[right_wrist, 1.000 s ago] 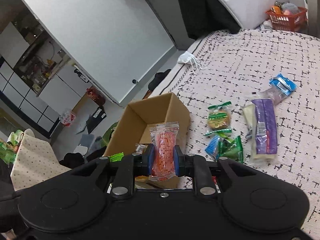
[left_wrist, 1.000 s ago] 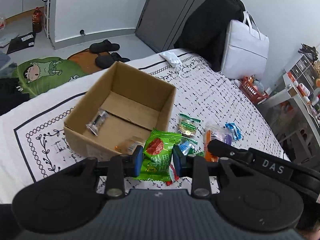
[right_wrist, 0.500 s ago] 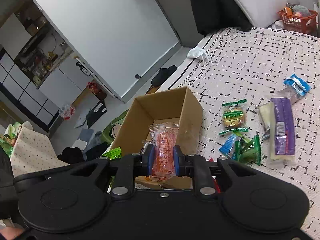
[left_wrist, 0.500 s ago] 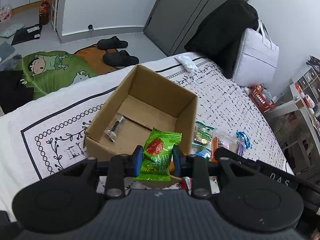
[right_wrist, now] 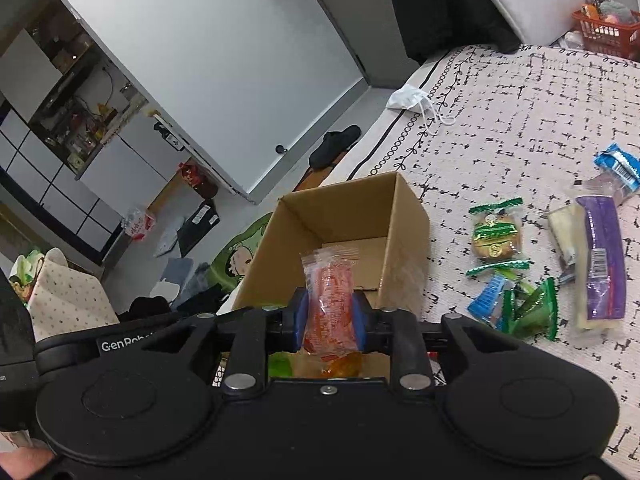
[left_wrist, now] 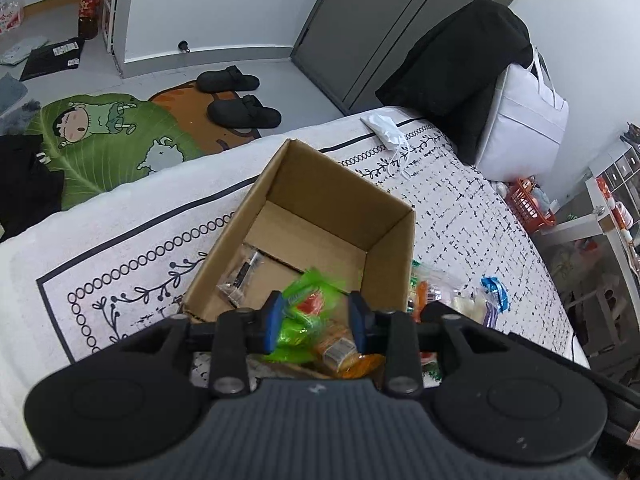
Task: Organize snacks
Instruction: 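Carry the green packet with the left tool into the box while the right tool drops the orange packet in, then open both tools and lift them away from the box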
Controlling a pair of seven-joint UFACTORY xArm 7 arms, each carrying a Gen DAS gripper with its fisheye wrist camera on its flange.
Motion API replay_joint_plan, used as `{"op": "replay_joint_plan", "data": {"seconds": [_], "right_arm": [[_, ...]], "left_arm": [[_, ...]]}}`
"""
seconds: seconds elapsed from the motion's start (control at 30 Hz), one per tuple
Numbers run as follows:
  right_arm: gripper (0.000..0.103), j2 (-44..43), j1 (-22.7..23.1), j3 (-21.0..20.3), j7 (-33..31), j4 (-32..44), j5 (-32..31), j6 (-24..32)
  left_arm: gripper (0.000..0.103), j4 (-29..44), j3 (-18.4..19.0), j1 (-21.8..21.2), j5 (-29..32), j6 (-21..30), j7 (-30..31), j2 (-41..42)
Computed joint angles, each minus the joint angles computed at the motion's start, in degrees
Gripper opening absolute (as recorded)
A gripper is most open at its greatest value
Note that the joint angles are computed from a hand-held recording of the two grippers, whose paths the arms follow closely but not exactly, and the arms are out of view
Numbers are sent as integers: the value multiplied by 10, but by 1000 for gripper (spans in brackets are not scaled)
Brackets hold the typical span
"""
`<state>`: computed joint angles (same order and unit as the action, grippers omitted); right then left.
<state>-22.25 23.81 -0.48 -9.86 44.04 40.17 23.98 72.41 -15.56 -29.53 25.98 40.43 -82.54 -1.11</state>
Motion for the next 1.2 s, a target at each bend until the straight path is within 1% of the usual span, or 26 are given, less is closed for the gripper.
{"op": "replay_joint_plan", "data": {"seconds": [0.03, 0.13, 0.3, 0.33, 0.37, 0.4, 0.47, 0.5, 0.57, 0.67, 0.7, 0.77, 0.83, 0.9, 1.07, 1.17, 1.2], "right_arm": [[29, 1, 3, -1, -4, 0, 4, -2], [30, 1, 5, -2, -10, 0, 8, -3], [30, -5, -5, 1, 5, -2, -8, 8], [31, -7, -6, 1, 7, -2, -10, 9], [32, -10, -8, 1, 9, -3, -13, 11], [34, -14, -10, 1, 12, -5, -16, 11], [38, -19, -14, 1, 17, -6, -26, 13], [43, -24, -17, 2, 22, -8, -33, 14], [44, -33, -22, 1, 30, -12, -44, 16], [46, -45, -30, 0, 43, -17, -62, 25], [48, -49, -33, -1, 48, -19, -68, 27], [51, -57, -39, -2, 57, -21, -81, 32], [55, -66, -43, -4, 63, -23, -92, 39], [58, -75, -46, -8, 66, -26, -100, 45], [63, -94, -50, -19, 64, -33, -111, 56], [70, -105, -55, -26, 61, -35, -118, 65], [74, -107, -56, -29, 59, -36, -119, 66]], "left_arm": [[37, 0, 1, 1, -5, -3, 2, 1], [40, -1, 3, 2, -15, -7, 7, 2], [43, 7, 1, 0, -13, 14, 7, 3], [46, 10, 1, -1, -13, 20, 7, 4], [51, 11, 0, -2, -11, 25, 6, 3], [53, 13, -1, -4, -7, 31, 3, 2], [59, 18, -4, -6, 4, 42, -3, 1], [61, 21, -5, -8, 7, 47, -4, 2], [66, 28, -6, -11, 9, 57, -5, 4], [71, 39, -9, -18, 13, 73, -6, 7], [72, 43, -10, -20, 15, 79, -6, 8], [79, 50, -12, -26, 20, 90, -8, 10], [80, 58, -13, -31, 22, 99, -6, 13], [81, 69, -15, -37, 25, 112, -4, 17], [83, 97, -17, -55, 37, 146, -5, 30], [84, 115, -16, -66, 43, 160, -9, 40], [84, 119, -15, -70, 45, 162, -10, 42]]}}
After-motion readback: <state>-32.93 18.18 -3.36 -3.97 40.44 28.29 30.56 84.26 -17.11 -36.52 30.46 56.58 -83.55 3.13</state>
